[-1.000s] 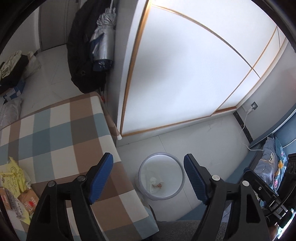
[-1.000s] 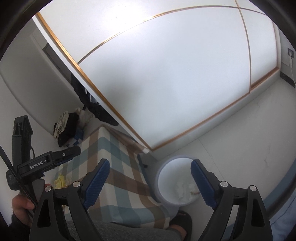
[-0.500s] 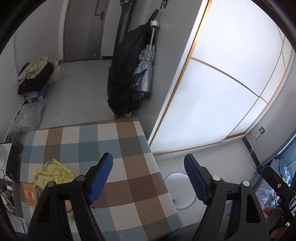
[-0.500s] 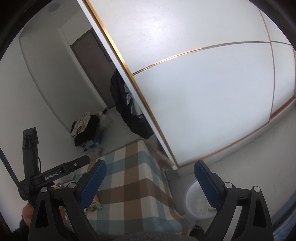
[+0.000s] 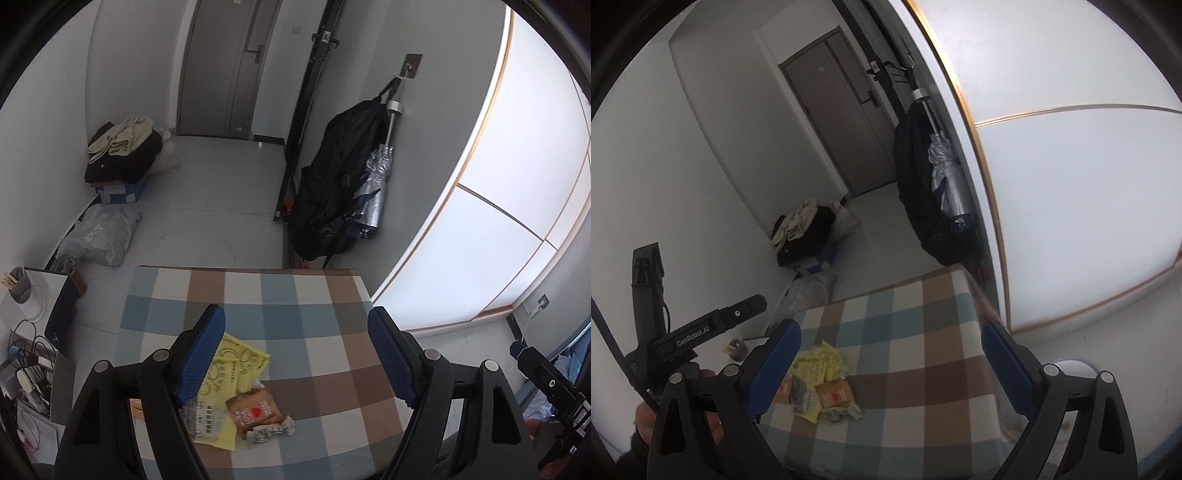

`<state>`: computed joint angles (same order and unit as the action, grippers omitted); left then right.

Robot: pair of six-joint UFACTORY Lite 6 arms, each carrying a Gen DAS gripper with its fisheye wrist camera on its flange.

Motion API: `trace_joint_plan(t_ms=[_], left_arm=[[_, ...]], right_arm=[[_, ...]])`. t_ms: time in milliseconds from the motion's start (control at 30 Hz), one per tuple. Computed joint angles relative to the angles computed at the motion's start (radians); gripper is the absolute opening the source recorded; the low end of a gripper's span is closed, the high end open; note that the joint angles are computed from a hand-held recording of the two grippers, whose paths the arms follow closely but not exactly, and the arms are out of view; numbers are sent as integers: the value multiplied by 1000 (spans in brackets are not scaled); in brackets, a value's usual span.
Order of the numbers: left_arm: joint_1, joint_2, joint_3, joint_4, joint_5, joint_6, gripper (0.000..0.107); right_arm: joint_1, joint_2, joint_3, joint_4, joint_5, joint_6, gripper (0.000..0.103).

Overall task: Collect trash
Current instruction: 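Move both open grippers back from the bin to the table, then lower the left gripper onto the brown LOVE & TASTY packet and close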

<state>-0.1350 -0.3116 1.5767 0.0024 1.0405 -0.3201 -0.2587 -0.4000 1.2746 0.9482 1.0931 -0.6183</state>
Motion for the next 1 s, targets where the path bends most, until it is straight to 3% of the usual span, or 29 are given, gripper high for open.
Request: trace_joint_plan(t_ms=[300, 567, 800, 1000], left_arm=[[445, -65, -111, -310, 35, 388, 77], [811, -32, -178, -480, 92, 667, 77], [949, 82, -219, -599, 205, 825, 77], [906, 114, -299, -528, 195, 832, 77]], right_arm=[[488, 23, -32, -281, -311, 318, 103], [768, 150, 21, -483, -458, 555, 103], [880, 297, 80, -542, -524, 609, 103], [882, 358, 0, -447, -601, 522, 103]])
